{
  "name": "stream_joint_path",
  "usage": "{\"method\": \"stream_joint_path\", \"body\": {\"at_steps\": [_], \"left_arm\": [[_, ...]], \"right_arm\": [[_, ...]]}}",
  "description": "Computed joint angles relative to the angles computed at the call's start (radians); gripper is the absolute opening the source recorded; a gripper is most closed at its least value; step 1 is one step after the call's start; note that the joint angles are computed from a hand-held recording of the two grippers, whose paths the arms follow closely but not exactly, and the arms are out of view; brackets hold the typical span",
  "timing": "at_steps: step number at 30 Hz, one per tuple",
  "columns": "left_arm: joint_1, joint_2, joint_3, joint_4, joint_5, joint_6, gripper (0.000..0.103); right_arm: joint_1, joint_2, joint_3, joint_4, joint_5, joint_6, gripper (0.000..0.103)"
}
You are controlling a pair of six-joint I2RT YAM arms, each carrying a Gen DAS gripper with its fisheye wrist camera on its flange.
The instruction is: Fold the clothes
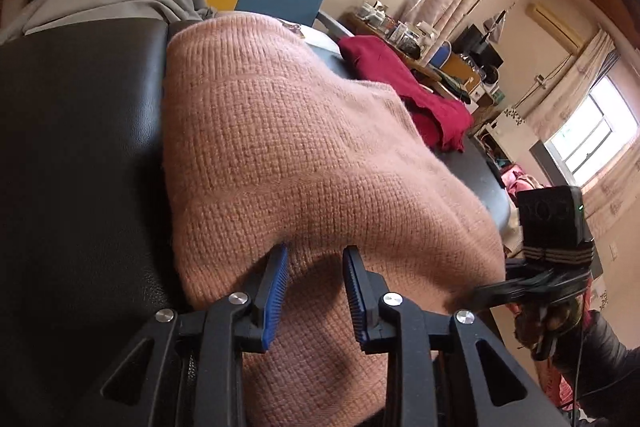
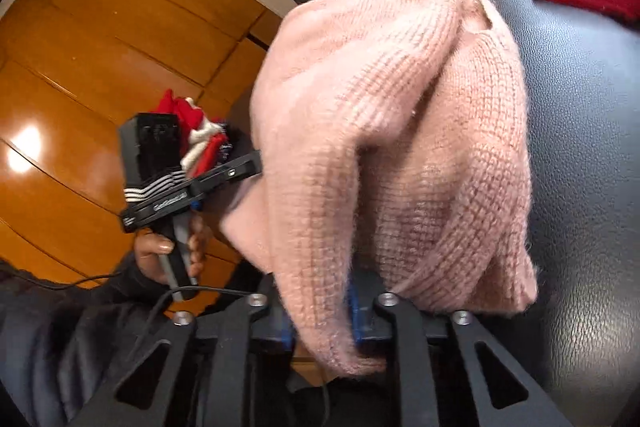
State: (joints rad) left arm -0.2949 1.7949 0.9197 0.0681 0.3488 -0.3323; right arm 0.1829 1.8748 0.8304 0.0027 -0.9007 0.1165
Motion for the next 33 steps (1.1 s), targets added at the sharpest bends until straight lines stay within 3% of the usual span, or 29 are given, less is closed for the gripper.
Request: {"method": "stream_joint_path", "body": {"at_steps": [2, 4, 7, 11, 12, 13, 14, 15, 17, 20, 22, 25, 28, 31, 33], "left_arm": [[-0.002, -0.009, -0.018, 0.012, -0.013, 0.021, 0.028], [-0.002, -0.018, -0.046, 0.039, -0.016, 0.016, 0.028], [-0.003, -0.03, -0.058, 0.047, -0.014, 0.0, 0.029], [-0.014, -0.07, -0.095, 0.062, -0.043, 0.018, 0.029], [-0.02, -0.078, -0.1, 0.065, -0.059, 0.022, 0.029], [-0.033, -0.089, -0.106, 0.075, -0.079, 0.027, 0.029], [-0.037, -0.101, -0.117, 0.084, -0.081, 0.036, 0.03], [-0.038, -0.106, -0.12, 0.09, -0.072, 0.042, 0.03], [-0.043, -0.111, -0.123, 0.103, -0.048, 0.051, 0.032], [-0.055, -0.091, -0.109, 0.101, 0.01, 0.079, 0.034], [-0.07, -0.052, -0.073, 0.051, 0.035, 0.111, 0.034], [-0.096, -0.016, -0.039, 0.017, 0.039, 0.139, 0.034], [-0.085, -0.01, -0.024, -0.012, 0.07, 0.139, 0.034], [-0.049, 0.002, -0.007, -0.027, 0.137, 0.1, 0.033], [-0.035, -0.021, 0.0, -0.094, 0.116, 0.136, 0.032]], "right_arm": [[-0.041, -0.057, -0.024, 0.009, -0.061, 0.021, 0.07], [-0.064, -0.107, -0.049, 0.067, -0.082, 0.057, 0.085], [-0.067, -0.129, -0.014, 0.071, -0.029, 0.085, 0.085], [-0.051, -0.042, 0.09, 0.013, 0.061, 0.074, 0.085], [-0.045, -0.013, 0.119, 0.003, 0.075, 0.079, 0.084], [-0.039, 0.013, 0.151, -0.018, 0.087, 0.082, 0.071], [-0.028, 0.022, 0.176, -0.053, 0.118, 0.069, 0.034], [-0.016, 0.033, 0.201, -0.087, 0.149, 0.057, 0.016], [0.006, 0.011, 0.219, -0.119, 0.209, 0.031, 0.015], [-0.001, -0.136, 0.188, -0.12, 0.254, 0.01, 0.015], [-0.005, -0.221, 0.161, -0.122, 0.329, -0.032, 0.014], [-0.022, -0.187, 0.132, -0.15, 0.46, -0.067, 0.014], [-0.111, -0.034, 0.038, 0.014, 0.37, 0.041, 0.015], [-0.183, -0.008, -0.028, 0.149, 0.23, 0.132, 0.013], [-0.228, 0.017, -0.064, 0.241, 0.141, 0.198, 0.013]]}}
